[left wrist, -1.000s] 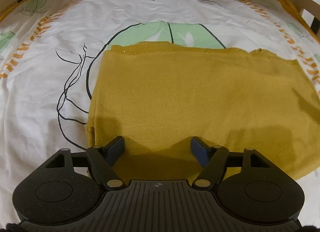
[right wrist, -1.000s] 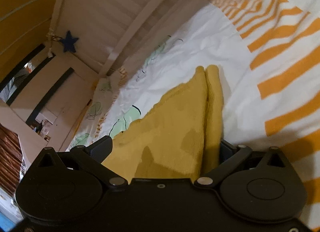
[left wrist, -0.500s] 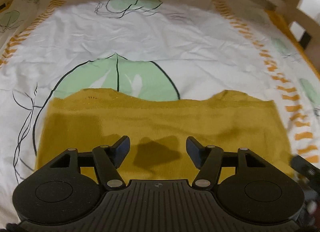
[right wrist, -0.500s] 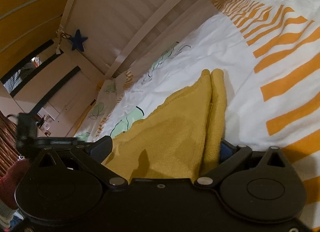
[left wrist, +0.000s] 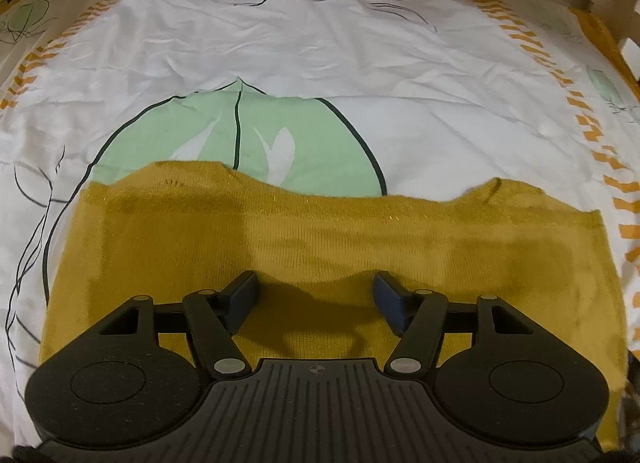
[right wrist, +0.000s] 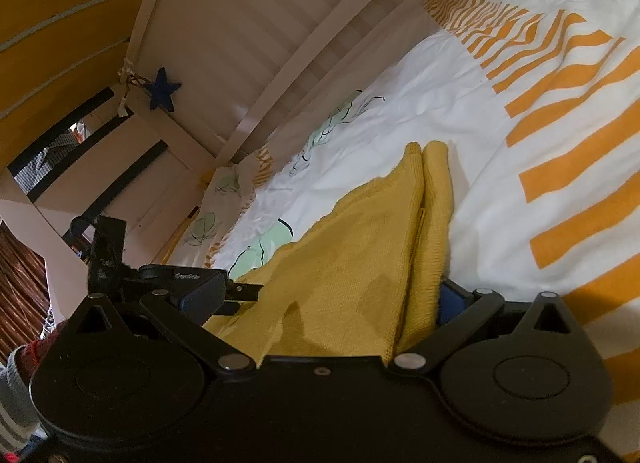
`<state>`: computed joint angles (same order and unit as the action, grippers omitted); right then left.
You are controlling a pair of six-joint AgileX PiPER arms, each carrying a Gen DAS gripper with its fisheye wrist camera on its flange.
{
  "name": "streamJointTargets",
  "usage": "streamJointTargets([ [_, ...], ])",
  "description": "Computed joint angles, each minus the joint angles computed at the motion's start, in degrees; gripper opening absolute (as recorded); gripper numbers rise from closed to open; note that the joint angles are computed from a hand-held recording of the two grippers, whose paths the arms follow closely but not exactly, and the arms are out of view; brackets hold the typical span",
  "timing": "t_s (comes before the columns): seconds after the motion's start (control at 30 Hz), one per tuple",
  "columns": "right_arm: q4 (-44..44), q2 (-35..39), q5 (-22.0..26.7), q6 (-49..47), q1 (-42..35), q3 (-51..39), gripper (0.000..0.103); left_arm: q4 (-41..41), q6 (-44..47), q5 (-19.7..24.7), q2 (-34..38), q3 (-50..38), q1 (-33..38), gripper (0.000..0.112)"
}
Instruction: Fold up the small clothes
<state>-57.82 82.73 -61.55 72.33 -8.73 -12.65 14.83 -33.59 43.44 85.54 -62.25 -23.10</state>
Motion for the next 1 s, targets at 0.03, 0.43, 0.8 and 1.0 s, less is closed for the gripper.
streamJointTargets([
  [0.03, 0.0, 0.0, -0.1, 0.0, 0.0, 0.0, 0.103, -0.6, 0.4, 0.1, -0.6, 0.4, -0.1, 0.062],
  [0.43, -0.8, 1.0, -2.1, 0.2, -1.4, 0.2, 0.103, -5.4, 5.3, -1.2, -15.9, 13.9, -2.3, 0.062],
  [0.8, -6.0, -1.0, 3.0, 7.3, -0.9, -3.2, 0.103, 0.6, 7.3, 0.2, -31.8, 20.1, 5.2, 0.062],
  [1.0, -18.6, -3.8, 9.9, 23.7, -0.1, -9.7, 0.103, -12.8, 30.5, 3.0, -31.6, 19.2, 24.2, 0.062],
])
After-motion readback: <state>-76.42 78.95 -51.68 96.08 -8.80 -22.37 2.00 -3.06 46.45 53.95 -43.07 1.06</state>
